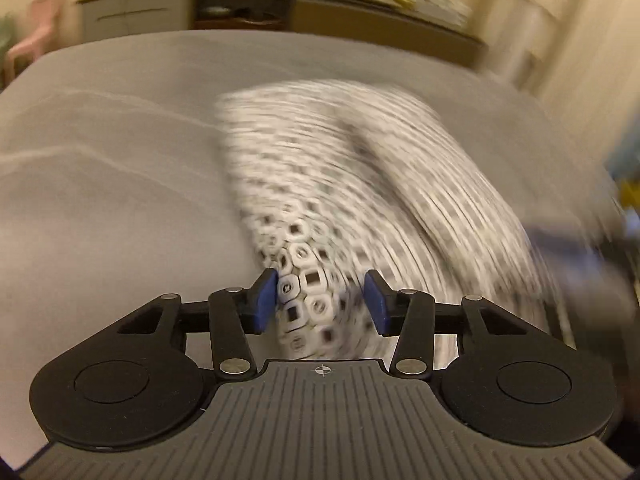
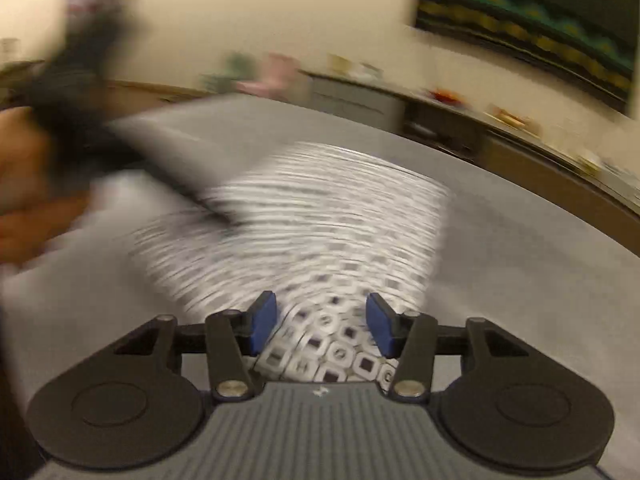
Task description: Fold clothes
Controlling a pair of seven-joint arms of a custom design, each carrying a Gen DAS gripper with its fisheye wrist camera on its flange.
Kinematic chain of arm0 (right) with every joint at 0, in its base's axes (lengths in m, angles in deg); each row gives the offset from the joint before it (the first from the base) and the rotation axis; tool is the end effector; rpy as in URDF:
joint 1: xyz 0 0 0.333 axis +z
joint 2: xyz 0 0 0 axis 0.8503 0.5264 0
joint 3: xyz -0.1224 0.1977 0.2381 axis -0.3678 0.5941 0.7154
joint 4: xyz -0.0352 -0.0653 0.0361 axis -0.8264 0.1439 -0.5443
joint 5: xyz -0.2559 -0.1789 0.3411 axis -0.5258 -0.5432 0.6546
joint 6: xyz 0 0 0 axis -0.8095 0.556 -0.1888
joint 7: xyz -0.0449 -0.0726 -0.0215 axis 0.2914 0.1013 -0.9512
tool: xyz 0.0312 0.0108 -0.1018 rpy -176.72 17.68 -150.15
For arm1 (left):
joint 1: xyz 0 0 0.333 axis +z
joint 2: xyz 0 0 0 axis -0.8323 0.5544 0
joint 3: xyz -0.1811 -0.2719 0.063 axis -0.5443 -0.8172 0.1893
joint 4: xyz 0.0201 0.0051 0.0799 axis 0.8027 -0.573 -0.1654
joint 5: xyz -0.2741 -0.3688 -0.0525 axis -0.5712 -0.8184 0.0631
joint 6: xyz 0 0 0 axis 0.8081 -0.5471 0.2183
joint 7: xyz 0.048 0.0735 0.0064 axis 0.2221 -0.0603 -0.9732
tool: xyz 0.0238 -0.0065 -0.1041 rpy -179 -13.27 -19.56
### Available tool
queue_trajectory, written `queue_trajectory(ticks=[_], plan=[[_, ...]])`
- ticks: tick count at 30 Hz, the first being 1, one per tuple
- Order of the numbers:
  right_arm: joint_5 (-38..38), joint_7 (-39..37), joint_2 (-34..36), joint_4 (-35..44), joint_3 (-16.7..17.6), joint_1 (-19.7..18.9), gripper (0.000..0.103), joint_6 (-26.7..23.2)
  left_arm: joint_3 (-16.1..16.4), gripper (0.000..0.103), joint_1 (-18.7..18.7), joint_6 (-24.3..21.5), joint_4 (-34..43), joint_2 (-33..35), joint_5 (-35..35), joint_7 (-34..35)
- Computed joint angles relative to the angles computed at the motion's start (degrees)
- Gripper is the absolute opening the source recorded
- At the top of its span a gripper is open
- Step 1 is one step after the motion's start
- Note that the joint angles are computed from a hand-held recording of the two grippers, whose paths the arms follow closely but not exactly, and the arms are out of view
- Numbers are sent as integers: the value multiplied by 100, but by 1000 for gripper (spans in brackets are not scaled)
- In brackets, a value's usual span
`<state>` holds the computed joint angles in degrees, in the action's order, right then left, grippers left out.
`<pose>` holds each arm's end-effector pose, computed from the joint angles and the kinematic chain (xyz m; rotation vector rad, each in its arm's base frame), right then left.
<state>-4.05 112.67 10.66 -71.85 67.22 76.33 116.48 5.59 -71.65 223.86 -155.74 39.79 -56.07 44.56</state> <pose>0.3857 0.2927 0.5522 -1.8310 1.5418 -0.8648 0.4171 -0.1471 0.5289 -1.4297 2.4197 -1.0204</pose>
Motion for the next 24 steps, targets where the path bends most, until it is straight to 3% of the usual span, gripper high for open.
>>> queue_trajectory(ticks=[2,3,7,9,12,13,14,16,18,22,24], plan=[[-73,754,-325,-49,126,-479,47,-634,173,35,-526,-380,-225,-481,-325,566],[-59,1113,-574,-150,96,-606,47,-787,195,35,-618,-402,-278,-614,-465,659],[376,1537,-1552,-745,-405,-406,47,-187,319,34,-784,-430,-282,-850,-988,786],[1023,976,-1604,-979,-1059,277,47,431,291,35,-694,-236,-145,-677,-1109,766],[2133,343,-1301,-1089,-1995,1287,46,785,166,38,-361,-161,111,-178,-985,398],[2373,391,-1199,-1080,-2056,1323,46,725,-45,34,-128,-133,183,7,-747,-34],[2553,503,-1164,-1119,-2049,1252,45,717,-56,31,-84,-143,225,118,-762,-245],[3025,643,-1231,-1321,-2229,1266,49,1207,169,39,-222,-245,261,185,-1103,-310],[3506,724,-1203,-1496,-2461,1395,53,1962,258,39,-312,-353,264,111,-1250,-110],[4368,474,-700,-1229,-3293,2243,54,2498,124,40,-334,-429,267,55,-1037,408],[4624,415,-335,-965,-3401,2402,54,2501,73,40,-328,-363,140,-6,-957,543]])
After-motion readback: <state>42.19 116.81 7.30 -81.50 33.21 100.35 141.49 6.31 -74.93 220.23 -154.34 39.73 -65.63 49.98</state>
